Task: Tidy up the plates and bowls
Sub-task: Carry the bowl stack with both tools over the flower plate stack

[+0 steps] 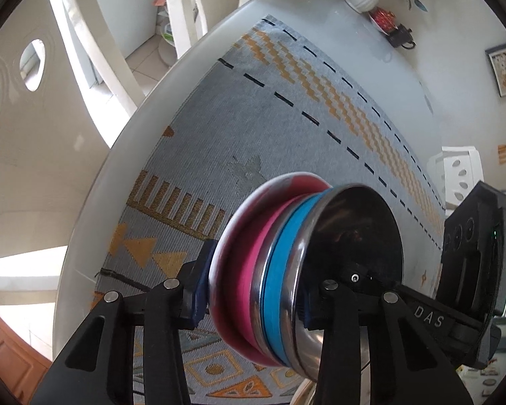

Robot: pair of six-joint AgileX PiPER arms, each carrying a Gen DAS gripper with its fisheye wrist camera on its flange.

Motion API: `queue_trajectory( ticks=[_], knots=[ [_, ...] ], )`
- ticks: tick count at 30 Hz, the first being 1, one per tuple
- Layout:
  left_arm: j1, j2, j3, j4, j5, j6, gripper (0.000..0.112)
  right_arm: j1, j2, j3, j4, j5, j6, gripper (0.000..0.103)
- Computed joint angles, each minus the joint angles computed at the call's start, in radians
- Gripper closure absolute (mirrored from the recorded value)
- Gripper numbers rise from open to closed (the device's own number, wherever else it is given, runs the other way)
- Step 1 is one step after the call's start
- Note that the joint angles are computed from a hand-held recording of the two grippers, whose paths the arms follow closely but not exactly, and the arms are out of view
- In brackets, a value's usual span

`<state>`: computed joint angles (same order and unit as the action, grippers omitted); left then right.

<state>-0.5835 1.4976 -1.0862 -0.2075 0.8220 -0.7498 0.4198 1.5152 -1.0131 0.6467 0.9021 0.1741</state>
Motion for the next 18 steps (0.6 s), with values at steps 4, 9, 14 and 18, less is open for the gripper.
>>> queue_trajectory(
  ticks=[4,9,14,18],
  knots=[
    [0.02,-0.014,0.02,-0.041,-0.009,0.051,0.075,-0.038,-0.03,0.051,0.057,-0.02,-0.038,0.059],
    [0.001,-0.021,0.0,-0.008,0.013,0.047,0.075,-0.018,-0.058,0.059,0.028,-0.034,-0.005,0.059],
    [0.0,-0.046,-0.002,0.022,0.017,0.043,0.075,-0.008,-0.089,0.061,0.023,-0.041,-0.003,0.059],
    [-0.017,-0.066,-0.004,0.05,0.017,0.014,0.075,0.004,-0.118,0.059,-0.001,-0.038,-0.004,0.06]
  ],
)
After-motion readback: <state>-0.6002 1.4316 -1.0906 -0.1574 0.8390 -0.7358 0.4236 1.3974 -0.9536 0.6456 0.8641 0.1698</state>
